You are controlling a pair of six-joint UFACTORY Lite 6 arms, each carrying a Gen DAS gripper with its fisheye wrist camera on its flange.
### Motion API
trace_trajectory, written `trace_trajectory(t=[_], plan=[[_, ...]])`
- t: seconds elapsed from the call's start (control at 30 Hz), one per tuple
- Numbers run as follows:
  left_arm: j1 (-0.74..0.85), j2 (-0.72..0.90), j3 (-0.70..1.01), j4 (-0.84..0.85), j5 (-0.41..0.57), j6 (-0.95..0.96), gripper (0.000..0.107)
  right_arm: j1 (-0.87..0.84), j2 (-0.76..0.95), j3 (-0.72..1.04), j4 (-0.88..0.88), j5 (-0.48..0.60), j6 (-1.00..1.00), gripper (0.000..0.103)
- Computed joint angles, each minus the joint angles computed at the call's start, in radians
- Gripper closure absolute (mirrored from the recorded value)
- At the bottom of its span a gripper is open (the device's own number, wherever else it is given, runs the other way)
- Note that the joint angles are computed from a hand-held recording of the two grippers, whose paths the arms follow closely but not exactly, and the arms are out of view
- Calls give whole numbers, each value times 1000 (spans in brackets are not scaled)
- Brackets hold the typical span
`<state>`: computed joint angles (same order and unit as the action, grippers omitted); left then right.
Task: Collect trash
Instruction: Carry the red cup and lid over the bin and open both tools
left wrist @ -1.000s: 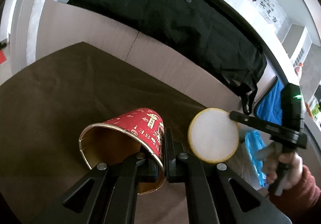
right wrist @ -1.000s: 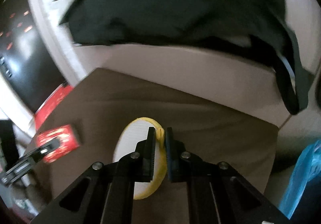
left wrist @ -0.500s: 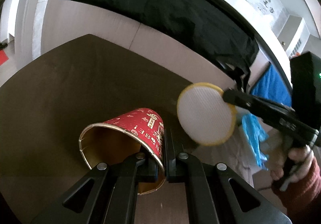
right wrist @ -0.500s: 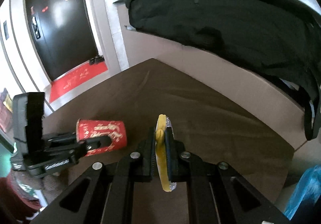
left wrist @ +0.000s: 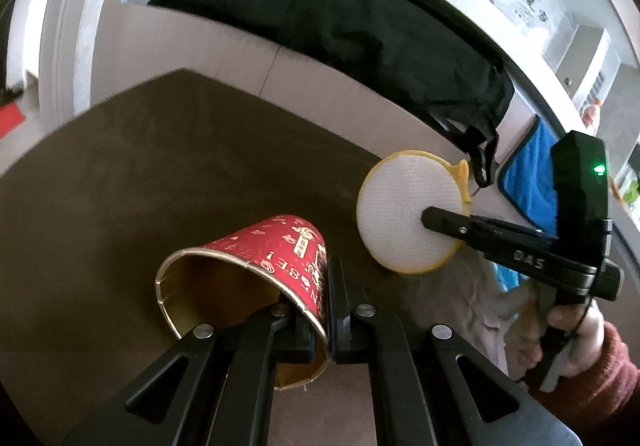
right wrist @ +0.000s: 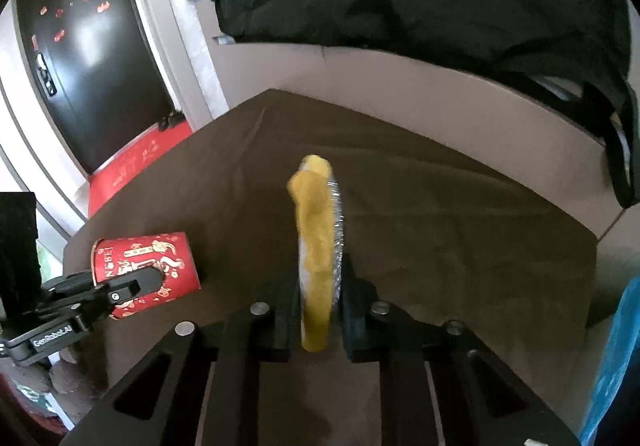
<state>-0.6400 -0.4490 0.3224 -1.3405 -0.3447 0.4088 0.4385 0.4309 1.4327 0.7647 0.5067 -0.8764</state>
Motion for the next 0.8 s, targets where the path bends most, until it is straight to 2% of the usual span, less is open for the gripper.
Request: trace_trajectory(t=[0.23, 0.4, 0.53, 0.8], plan=[[-92, 70, 160, -295, -115, 302, 103, -46, -95, -76, 124, 13, -130, 90], [-176, 131, 351, -461, -256, 521, 103, -155, -201, -121, 219, 90, -232, 90], [-250, 252, 585, -512, -368, 663, 103, -266, -307, -148, 268, 151, -300, 90], [-367, 655, 1156, -547, -483, 897, 103, -604, -402, -81, 293, 350, -373, 90]])
